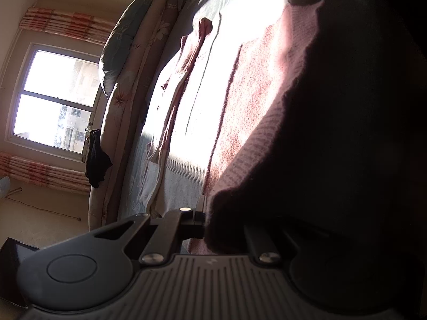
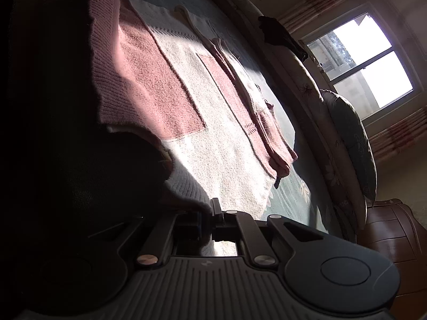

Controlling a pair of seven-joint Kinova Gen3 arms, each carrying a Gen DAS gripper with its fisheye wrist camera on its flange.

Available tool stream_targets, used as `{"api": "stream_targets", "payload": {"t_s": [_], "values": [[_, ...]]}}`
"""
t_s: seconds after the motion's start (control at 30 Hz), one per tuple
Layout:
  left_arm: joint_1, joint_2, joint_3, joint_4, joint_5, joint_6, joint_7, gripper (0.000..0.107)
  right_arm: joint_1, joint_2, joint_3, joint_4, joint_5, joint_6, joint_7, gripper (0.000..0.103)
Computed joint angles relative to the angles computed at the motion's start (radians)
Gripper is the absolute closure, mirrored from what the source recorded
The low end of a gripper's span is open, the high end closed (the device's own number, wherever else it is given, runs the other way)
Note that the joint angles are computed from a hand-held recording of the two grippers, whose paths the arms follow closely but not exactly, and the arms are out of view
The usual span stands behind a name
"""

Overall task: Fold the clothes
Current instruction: 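Close both grippers on the pink ribbed hem edge, then lift the hem with both grippers and fold it toward the collar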

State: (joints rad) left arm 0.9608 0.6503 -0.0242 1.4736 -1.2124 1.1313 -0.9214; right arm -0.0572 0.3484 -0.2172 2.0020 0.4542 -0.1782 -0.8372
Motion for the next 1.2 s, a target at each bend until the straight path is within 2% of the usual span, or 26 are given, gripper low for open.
{"api": "stream_targets", "payload": {"t_s": [0.23, 0.43, 0.7, 0.77, 0.83, 0.9, 1.03, 1.1, 1.2], "values": [[-0.009, -0.004, -0.016, -0.007, -0.041, -0.004, 0.025, 0.103, -0.092, -0.003, 0.098, -0.011, -0.072, -0.063, 0.069, 0.096], [-0.038, -0.014, -0.039, 0.014, -0.129, -0.047, 0.094, 0.103, -0.131, 0.027, 0.131, -0.078, -0.132, -0.092, 0.098, 0.096], [-0.12, 0.011, -0.07, 0.002, -0.273, -0.138, 0.232, 0.103, -0.121, 0.141, 0.107, -0.243, -0.119, -0.121, 0.085, 0.096], [-0.148, 0.02, -0.073, -0.006, -0.294, -0.172, 0.243, 0.103, -0.121, 0.178, 0.098, -0.296, -0.128, -0.11, 0.117, 0.096], [-0.183, 0.024, -0.074, -0.019, -0.299, -0.213, 0.233, 0.103, -0.097, 0.214, 0.054, -0.36, -0.154, -0.071, 0.192, 0.096], [-0.213, 0.024, -0.075, -0.034, -0.284, -0.254, 0.217, 0.103, -0.097, 0.236, 0.038, -0.43, -0.147, 0.01, 0.213, 0.096], [-0.268, 0.002, -0.075, -0.081, -0.149, -0.341, 0.142, 0.103, -0.128, 0.267, 0.041, -0.567, -0.102, 0.173, 0.114, 0.096], [-0.324, 0.001, -0.026, -0.13, -0.075, -0.345, 0.061, 0.103, -0.17, 0.283, 0.076, -0.64, -0.134, 0.254, 0.117, 0.096], [-0.445, 0.004, 0.109, -0.207, 0.009, -0.315, -0.061, 0.103, -0.248, 0.317, 0.155, -0.759, -0.218, 0.376, 0.119, 0.096]]}}
